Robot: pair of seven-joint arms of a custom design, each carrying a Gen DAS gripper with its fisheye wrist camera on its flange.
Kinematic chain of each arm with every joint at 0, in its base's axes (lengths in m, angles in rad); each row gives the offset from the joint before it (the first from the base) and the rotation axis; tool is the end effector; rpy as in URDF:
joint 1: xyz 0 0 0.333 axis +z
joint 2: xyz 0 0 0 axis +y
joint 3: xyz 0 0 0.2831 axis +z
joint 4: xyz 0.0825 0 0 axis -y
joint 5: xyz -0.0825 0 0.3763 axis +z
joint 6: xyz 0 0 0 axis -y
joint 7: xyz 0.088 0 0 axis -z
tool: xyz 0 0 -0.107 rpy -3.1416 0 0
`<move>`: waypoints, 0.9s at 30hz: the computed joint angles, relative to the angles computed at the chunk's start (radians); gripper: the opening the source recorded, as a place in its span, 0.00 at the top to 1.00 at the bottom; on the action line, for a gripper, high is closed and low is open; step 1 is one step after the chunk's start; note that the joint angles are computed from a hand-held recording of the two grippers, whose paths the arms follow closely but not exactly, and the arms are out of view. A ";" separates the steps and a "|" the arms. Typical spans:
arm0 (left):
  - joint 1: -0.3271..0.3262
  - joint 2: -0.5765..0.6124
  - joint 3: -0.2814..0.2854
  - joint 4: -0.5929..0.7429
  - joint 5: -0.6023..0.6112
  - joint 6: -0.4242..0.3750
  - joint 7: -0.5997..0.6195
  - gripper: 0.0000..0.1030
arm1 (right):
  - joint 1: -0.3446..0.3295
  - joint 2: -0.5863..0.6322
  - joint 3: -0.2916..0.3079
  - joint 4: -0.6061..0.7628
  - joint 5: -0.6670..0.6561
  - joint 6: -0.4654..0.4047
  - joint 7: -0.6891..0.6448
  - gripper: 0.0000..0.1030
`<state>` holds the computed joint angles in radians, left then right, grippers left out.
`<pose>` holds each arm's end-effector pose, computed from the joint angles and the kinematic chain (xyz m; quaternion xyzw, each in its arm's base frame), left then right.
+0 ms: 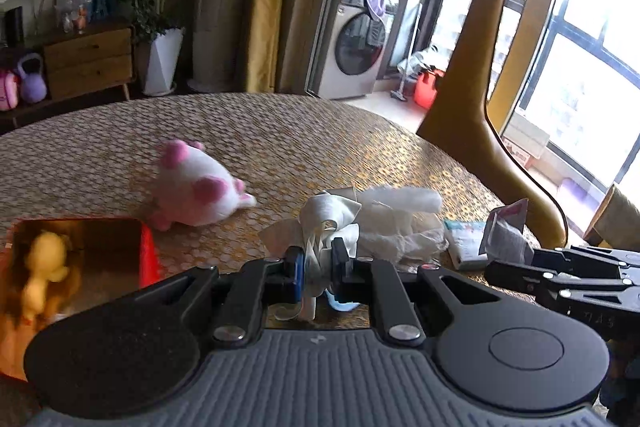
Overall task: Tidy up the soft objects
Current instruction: 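Carry the cloth and sachet over the red tin while the right tool releases the sachet inside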
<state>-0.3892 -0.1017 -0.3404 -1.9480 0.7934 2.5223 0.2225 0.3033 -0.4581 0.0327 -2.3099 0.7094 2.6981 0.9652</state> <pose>0.4188 -0.3929 0.5652 -0.6651 0.5992 -0.3725 0.2446 0.4497 0.1361 0.5857 -0.7454 0.4776 -0.1518 0.4396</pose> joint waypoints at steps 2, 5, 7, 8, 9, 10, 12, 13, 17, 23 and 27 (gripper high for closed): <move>0.004 -0.046 0.006 -0.035 -0.008 -0.006 0.005 0.87 | 0.016 0.001 0.007 0.012 0.002 -0.009 -0.010 0.60; 0.018 -0.120 0.012 -0.090 -0.027 -0.016 0.027 0.87 | 0.039 0.006 0.020 0.030 0.002 -0.021 -0.026 0.60; 0.029 -0.165 0.015 -0.126 -0.043 -0.022 0.039 0.87 | 0.058 0.015 0.028 0.047 0.005 -0.032 -0.037 0.60; 0.034 -0.190 0.018 -0.146 -0.054 -0.025 0.047 0.87 | 0.066 0.020 0.032 0.058 0.005 -0.037 -0.041 0.60; 0.040 -0.211 0.019 -0.163 -0.063 -0.026 0.051 0.87 | 0.075 0.029 0.038 0.071 0.006 -0.039 -0.046 0.60; 0.046 -0.236 0.023 -0.183 -0.074 -0.028 0.057 0.87 | 0.083 0.038 0.043 0.084 0.007 -0.041 -0.051 0.60; 0.056 -0.284 0.028 -0.222 -0.094 -0.031 0.067 0.87 | 0.098 0.061 0.053 0.112 0.008 -0.047 -0.058 0.60; 0.063 -0.302 0.029 -0.237 -0.101 -0.033 0.068 0.87 | 0.106 0.072 0.056 0.126 0.010 -0.051 -0.062 0.60; 0.079 -0.385 0.043 -0.310 -0.143 -0.047 0.085 0.87 | 0.132 0.122 0.076 0.184 0.006 -0.067 -0.073 0.60; 0.103 -0.468 0.053 -0.384 -0.176 -0.085 0.108 0.87 | 0.162 0.200 0.113 0.263 -0.024 -0.088 -0.067 0.60; 0.111 -0.509 0.064 -0.426 -0.198 -0.112 0.123 0.87 | 0.176 0.273 0.137 0.330 -0.074 -0.104 -0.049 0.60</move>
<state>-0.2783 -0.6106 -0.2764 -2.3745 0.5957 2.4108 0.3459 0.4792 -0.1852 0.1700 -1.9799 0.6351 2.5937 0.9166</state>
